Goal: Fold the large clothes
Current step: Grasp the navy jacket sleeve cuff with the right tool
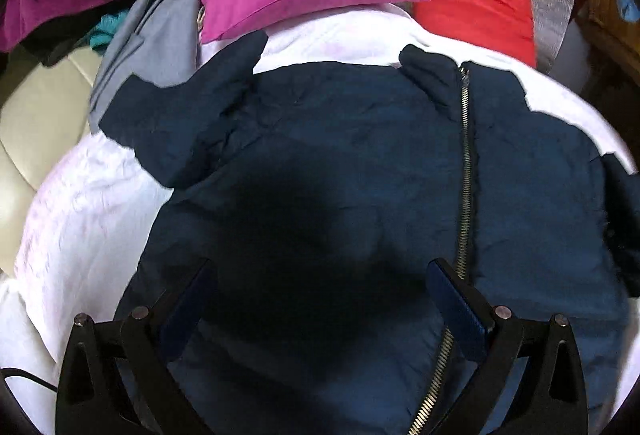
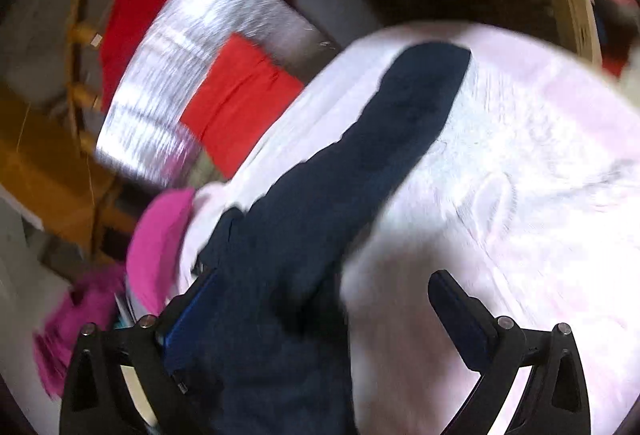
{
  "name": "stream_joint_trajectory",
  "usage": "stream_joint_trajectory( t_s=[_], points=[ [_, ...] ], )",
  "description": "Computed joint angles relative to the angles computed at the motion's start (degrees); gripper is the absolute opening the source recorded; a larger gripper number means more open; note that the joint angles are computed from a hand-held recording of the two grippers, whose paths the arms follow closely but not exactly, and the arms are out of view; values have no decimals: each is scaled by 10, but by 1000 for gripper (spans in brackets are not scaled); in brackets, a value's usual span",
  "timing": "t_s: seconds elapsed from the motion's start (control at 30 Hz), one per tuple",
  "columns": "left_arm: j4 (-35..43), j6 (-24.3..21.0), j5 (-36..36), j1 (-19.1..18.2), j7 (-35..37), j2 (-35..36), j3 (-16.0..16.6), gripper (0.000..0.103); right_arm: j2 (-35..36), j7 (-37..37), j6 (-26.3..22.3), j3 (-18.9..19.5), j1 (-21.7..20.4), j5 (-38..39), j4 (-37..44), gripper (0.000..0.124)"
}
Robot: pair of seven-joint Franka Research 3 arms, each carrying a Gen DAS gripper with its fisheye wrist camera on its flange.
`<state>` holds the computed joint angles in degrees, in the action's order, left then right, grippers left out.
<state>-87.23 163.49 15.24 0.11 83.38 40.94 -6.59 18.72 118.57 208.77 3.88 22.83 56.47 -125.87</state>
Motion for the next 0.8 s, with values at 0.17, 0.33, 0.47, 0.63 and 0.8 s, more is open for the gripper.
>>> stream_joint_trajectory(
  t_s=[0.17,0.33,0.47,0.63,0.8],
  points=[
    [24,5,23,-14,10,23,12,103,62,190,0,41,-113,-181,17,87],
    [48,-5,16,-8,27,39,-2,103,119,298,15,65,-164,-280,56,51],
    [33,17,15,-6,32,31,-1,103,119,213,2,-18,-57,-171,86,30],
    [31,17,-1,9,45,29,-17,103,112,52,-11,-80,50,-4,128,20],
    [45,12,-15,12,48,36,-19,103,111,33,20,-35,38,-6,134,20]
  ],
)
